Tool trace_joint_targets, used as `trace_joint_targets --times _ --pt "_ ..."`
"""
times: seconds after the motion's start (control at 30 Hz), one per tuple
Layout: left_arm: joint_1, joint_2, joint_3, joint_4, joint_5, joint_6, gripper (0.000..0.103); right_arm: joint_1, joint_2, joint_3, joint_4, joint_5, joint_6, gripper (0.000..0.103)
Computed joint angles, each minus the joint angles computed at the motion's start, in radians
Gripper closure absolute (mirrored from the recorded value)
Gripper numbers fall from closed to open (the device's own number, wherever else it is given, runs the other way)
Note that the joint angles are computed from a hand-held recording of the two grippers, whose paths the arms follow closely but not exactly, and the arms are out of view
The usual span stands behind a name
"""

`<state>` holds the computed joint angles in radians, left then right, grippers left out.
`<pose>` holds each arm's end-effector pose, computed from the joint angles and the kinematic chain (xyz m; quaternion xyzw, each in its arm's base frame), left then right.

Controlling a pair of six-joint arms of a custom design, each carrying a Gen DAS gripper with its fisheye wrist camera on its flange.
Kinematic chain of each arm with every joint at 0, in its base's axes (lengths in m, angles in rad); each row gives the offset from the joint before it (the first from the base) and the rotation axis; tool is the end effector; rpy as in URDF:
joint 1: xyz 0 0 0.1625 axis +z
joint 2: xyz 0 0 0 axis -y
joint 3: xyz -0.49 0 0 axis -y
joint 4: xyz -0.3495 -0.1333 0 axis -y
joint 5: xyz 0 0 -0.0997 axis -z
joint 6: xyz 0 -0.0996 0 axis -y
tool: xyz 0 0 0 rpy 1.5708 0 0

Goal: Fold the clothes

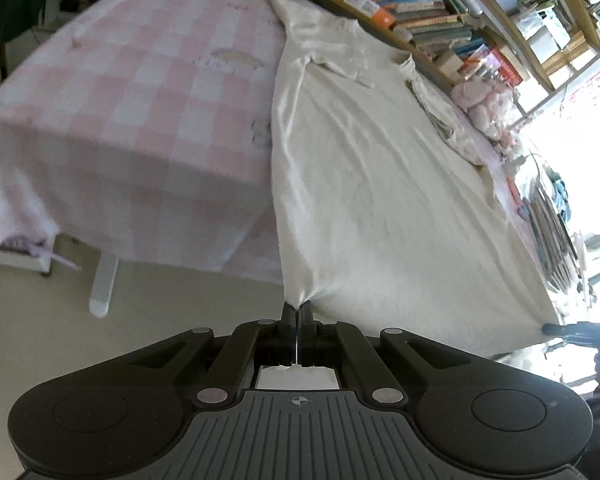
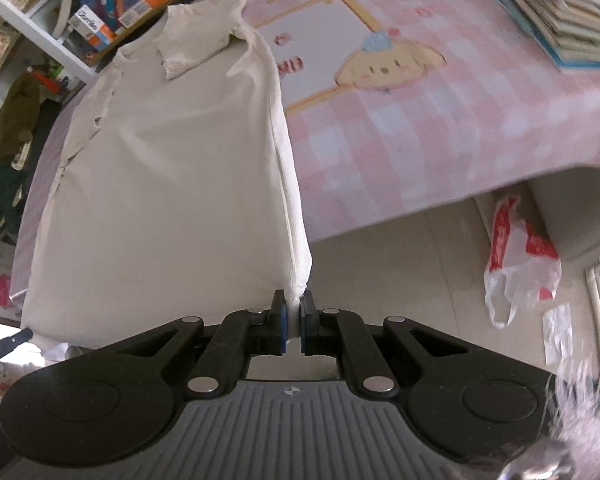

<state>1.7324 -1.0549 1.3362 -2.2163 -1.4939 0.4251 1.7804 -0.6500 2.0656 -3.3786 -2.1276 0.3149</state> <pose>0.2527 -0.6741 0.4344 0.1222 0.9751 -0.1623 0.0885 0.1972 -0.5393 0.0737 -0.1031 -0.9389 0.2508 0.2118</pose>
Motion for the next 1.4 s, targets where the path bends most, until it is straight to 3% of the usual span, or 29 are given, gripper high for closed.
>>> trace_joint_targets --times 0.13,0.33,0.5,0.63,0.93,1.13,1.4 --pt "0.023 0.013 -0.046 0.047 -0.077 -0.024 0.103 0.008 0.013 0.013 -0.013 -0.001 0.047 0.097" --pt "0.031 0.051 -0.149 0.048 -0.263 -0.06 0.103 0.015 0.026 0.014 -0.205 0.075 0.06 0.097" --pt "0.033 0.119 -0.244 -0.042 -0.425 -0.18 0.103 0.017 0.048 -0.056 -0.391 0.145 0.046 0.097" --pt "0.015 0.197 -0.335 -0.138 -0.5 -0.296 0.103 0.005 0.082 -0.182 -0.462 0.197 0.035 0.097" --pt "-0.061 0.335 -0.512 -0.269 -0.452 -0.388 0.103 -0.047 0.106 -0.469 -0.315 0.314 -0.04 0.097" --pt "-0.102 0.4 -0.563 -0.348 -0.341 -0.469 0.103 -0.112 0.13 -0.64 -0.099 0.387 -0.103 0.097" --pt "-0.15 0.472 -0.614 -0.399 -0.154 -0.519 0.103 -0.191 0.213 -0.892 0.185 0.501 -0.115 0.097"
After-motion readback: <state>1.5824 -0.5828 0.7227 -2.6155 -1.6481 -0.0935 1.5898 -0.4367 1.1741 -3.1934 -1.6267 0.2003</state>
